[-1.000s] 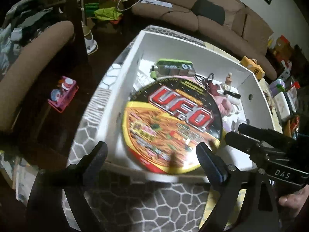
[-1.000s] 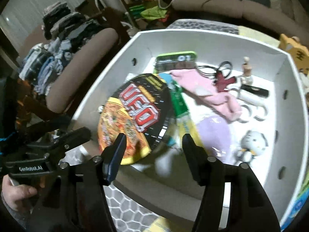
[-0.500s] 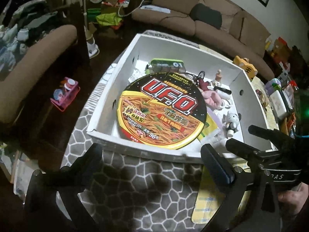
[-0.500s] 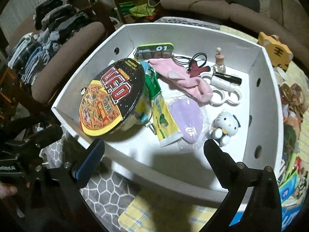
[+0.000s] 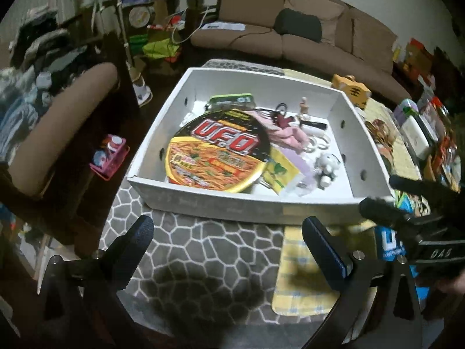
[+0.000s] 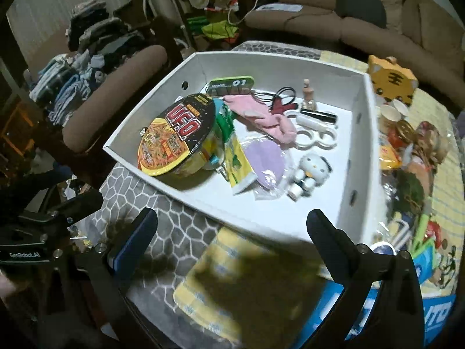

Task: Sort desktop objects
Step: 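Move the right tool back toward the snowman plush and green pen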

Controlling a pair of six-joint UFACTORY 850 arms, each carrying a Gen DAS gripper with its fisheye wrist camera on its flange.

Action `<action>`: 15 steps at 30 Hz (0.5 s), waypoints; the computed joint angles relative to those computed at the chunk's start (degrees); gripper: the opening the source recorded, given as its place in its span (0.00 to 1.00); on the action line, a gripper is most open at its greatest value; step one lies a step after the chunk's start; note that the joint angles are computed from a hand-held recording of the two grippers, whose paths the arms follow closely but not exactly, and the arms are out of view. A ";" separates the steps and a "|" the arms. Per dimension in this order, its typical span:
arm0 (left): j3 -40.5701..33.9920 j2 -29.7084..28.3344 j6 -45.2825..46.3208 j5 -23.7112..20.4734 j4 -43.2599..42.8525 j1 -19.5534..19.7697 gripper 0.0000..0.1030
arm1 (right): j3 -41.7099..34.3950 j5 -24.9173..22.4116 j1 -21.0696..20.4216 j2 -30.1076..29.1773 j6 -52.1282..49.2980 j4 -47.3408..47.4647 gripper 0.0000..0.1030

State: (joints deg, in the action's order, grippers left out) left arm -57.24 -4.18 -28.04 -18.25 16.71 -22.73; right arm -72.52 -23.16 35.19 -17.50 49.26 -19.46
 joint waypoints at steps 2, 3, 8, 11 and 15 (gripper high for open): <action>0.87 1.45 -2.26 0.43 1.98 -1.90 1.00 | 3.35 0.52 0.04 3.38 3.46 -3.53 1.00; 1.23 1.99 -2.49 0.85 1.92 -2.64 1.00 | 5.25 0.88 0.04 5.23 5.29 -5.58 1.00; 1.59 3.01 -6.27 3.59 4.29 -8.17 1.00 | 14.17 -0.73 -0.38 14.71 11.48 -13.49 1.00; 0.75 2.17 -8.26 5.17 5.57 -11.58 1.00 | 19.08 -2.13 -1.49 20.44 11.40 -14.36 1.00; -2.31 -1.13 -7.58 5.88 4.82 -16.34 1.00 | 24.86 -3.68 -4.52 27.32 9.85 -14.05 1.00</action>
